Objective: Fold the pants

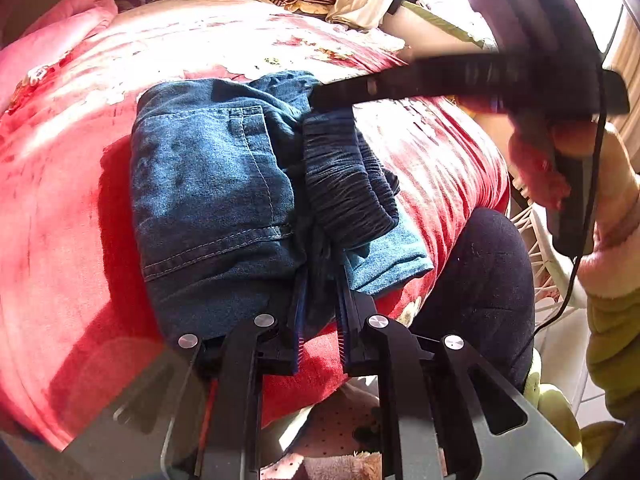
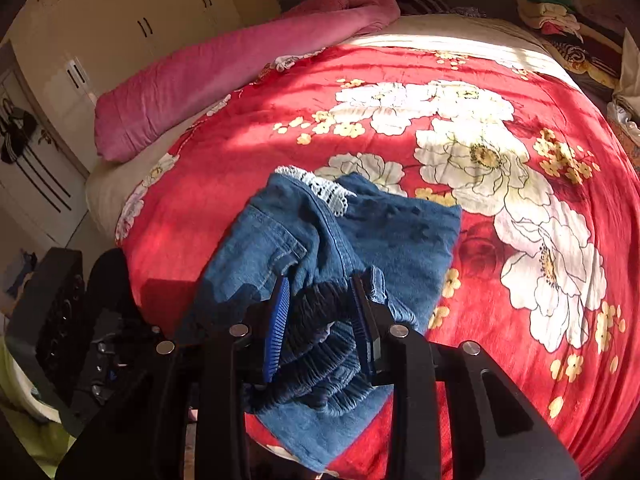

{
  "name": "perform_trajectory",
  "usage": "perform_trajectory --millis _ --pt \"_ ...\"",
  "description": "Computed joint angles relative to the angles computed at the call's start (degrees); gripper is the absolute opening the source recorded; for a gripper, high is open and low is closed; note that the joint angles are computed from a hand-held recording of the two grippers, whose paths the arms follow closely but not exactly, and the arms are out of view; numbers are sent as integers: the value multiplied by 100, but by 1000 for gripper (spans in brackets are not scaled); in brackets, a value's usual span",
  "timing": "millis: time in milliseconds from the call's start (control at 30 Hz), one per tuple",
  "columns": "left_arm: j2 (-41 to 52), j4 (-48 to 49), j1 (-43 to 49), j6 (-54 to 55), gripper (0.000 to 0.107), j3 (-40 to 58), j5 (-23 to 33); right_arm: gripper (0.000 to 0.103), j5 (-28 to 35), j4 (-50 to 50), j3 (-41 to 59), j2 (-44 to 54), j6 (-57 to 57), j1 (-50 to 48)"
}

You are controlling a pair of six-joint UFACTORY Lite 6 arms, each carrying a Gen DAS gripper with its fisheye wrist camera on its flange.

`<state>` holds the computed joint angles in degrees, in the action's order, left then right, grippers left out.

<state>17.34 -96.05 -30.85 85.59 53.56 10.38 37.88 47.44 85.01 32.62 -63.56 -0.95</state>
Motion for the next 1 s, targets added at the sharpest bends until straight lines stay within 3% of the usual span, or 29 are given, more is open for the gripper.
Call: perform_trajectory --millis 67,300,367,500,600,767,1000 --pt "-1 -11 35 25 7 -10 39 29 -286 -58 -159 108 -32 15" --pt "-13 213 149 -210 8 -7 130 31 -401 974 -575 128 -917 -163" --pt "-95 442 160 -472 10 -28 138 33 -149 1044 -593 12 -843 -279" --pt "-394 290 76 -363 28 -189 17 48 154 1438 -929 -486 -991 -483" --pt "-593 345 15 -469 29 -295 -187 48 261 1591 -1190 -874 -1070 -569" --pt "-980 997 9 -1197 35 -437 -378 55 403 1807 -1541 -1479 -1183 -728" --pt "-1322 2787 1 -3061 45 -480 -580 66 469 1963 -1956 -2234 -1283 -910"
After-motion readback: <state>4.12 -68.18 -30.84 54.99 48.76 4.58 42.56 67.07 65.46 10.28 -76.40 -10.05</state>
